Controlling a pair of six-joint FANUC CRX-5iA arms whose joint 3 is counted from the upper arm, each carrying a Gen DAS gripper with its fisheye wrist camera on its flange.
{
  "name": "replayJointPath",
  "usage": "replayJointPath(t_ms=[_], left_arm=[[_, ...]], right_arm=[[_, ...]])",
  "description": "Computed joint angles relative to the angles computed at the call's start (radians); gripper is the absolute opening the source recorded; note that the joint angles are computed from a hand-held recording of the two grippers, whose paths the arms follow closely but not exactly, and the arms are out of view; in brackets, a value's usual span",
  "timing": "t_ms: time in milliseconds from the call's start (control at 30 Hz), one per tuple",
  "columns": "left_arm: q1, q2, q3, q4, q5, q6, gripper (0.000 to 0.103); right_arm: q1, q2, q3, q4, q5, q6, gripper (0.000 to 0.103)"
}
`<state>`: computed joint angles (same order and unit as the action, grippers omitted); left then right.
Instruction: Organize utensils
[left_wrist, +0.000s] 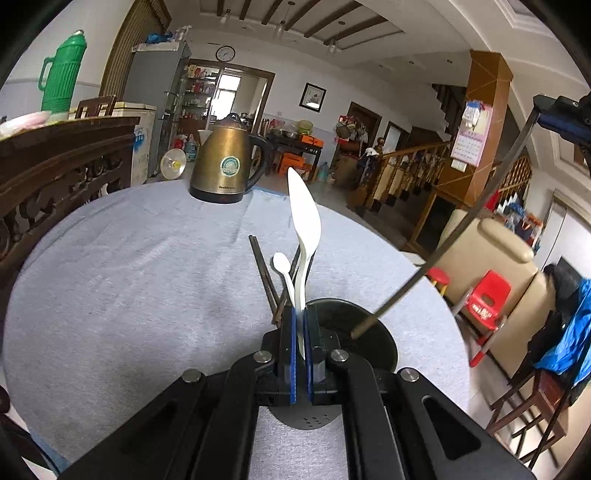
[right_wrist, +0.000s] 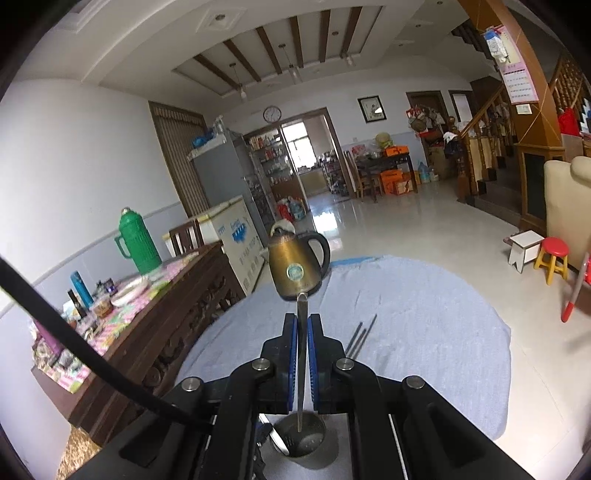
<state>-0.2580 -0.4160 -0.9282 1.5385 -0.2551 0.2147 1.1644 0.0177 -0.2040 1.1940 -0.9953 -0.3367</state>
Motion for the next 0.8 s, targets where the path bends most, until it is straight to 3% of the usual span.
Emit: replayJointPath(t_ms=[400,533,633,700,800], left_arm=[[0.108,-0.025,0.026,-0.318,-0.070,0.225,0.004],[0.162,-0.042,0.052,-0.473,-0.109,0.341,0.005],[0.202,-0.055,0.082,-0.607,-0.149,0.443,0.018],[0.219,-0.063,0.095,-0.665,-0.161,0.487,0.036],[0.234,-0.086,0.106,-0.738,-0.162,0.539,0.039]], right_arm=[[-0.003,0.020,0.012,-0.184,0.027,0.131,0.007],[-0.011,0.020,0.009,-0.221,0.056,0.137,0.008],[-0.015,0.005,-0.008,-0.234,0.083,0.126,0.008],[-0.019,-0.012,-0.030,-0.226,0.104,0.097,0.009],[-0.021,-0.034,-0.059,-0.201,0.116,0.048,0.013]])
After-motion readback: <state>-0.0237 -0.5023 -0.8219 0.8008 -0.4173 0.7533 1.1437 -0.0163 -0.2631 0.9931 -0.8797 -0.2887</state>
